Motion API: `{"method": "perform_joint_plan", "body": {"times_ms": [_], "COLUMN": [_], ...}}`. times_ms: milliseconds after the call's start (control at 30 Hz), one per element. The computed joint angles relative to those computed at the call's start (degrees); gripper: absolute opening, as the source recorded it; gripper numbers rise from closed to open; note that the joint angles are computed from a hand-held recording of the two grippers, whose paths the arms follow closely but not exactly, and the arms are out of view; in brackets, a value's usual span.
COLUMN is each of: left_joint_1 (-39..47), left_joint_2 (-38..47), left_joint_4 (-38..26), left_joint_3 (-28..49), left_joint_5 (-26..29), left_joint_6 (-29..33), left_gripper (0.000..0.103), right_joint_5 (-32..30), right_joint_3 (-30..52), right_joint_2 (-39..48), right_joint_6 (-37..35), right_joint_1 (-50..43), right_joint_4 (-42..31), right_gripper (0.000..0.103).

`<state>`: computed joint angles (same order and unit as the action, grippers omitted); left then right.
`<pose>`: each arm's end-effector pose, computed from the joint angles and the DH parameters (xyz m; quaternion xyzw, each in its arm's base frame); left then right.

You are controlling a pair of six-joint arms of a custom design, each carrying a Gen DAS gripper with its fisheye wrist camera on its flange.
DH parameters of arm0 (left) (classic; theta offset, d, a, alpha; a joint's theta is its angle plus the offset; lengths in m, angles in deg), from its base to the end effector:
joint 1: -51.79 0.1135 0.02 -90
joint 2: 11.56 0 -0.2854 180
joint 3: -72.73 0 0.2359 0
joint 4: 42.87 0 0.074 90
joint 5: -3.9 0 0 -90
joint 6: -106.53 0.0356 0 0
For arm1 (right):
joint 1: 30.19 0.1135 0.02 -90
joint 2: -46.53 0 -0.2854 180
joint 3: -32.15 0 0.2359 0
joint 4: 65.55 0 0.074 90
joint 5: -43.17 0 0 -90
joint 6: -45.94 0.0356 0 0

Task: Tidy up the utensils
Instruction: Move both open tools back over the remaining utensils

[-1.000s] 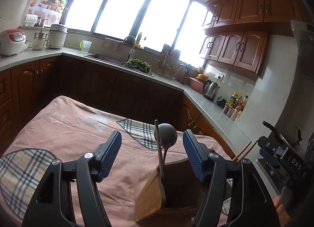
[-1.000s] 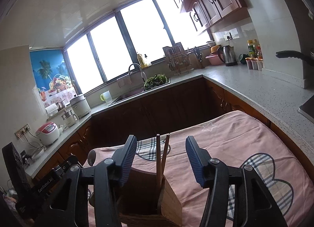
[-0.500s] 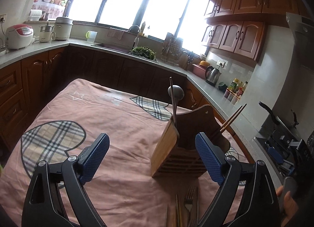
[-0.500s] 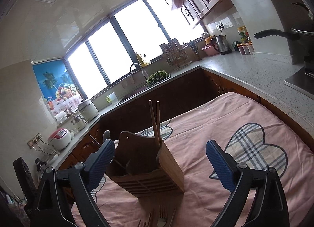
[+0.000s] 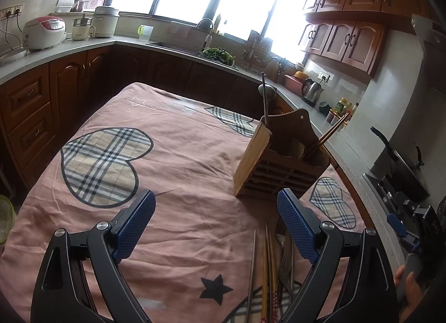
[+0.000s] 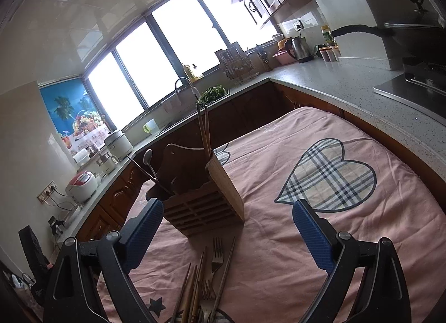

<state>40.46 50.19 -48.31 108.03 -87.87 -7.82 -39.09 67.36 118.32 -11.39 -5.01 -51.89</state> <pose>0.1857 -0.0361 0.2019 -0.1065 0.8676 -0.1359 0.4664 0.2019 0.0896 0.2015 0.0915 0.8274 0.2174 0.5097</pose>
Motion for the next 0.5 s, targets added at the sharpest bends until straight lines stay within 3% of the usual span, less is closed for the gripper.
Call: {"method": "perform_joint_plan", "body": {"times_ms": [500], "left_joint_1": [-3.99], "left_joint_2": [-7.69], "left_joint_4": [-6.36], "left_joint_3": [-5.51], "left_joint_5": [-2.86], "left_joint_6": [-1.0], "left_gripper": [0.091], "right_joint_5": [6.14], "right_joint_3": [-8.07], "right_joint_2": [-2.8], "right_joint_6": [3.15], "right_joint_1": [9.4], "right_joint_4": [0.57], "right_gripper": [0.095]}}
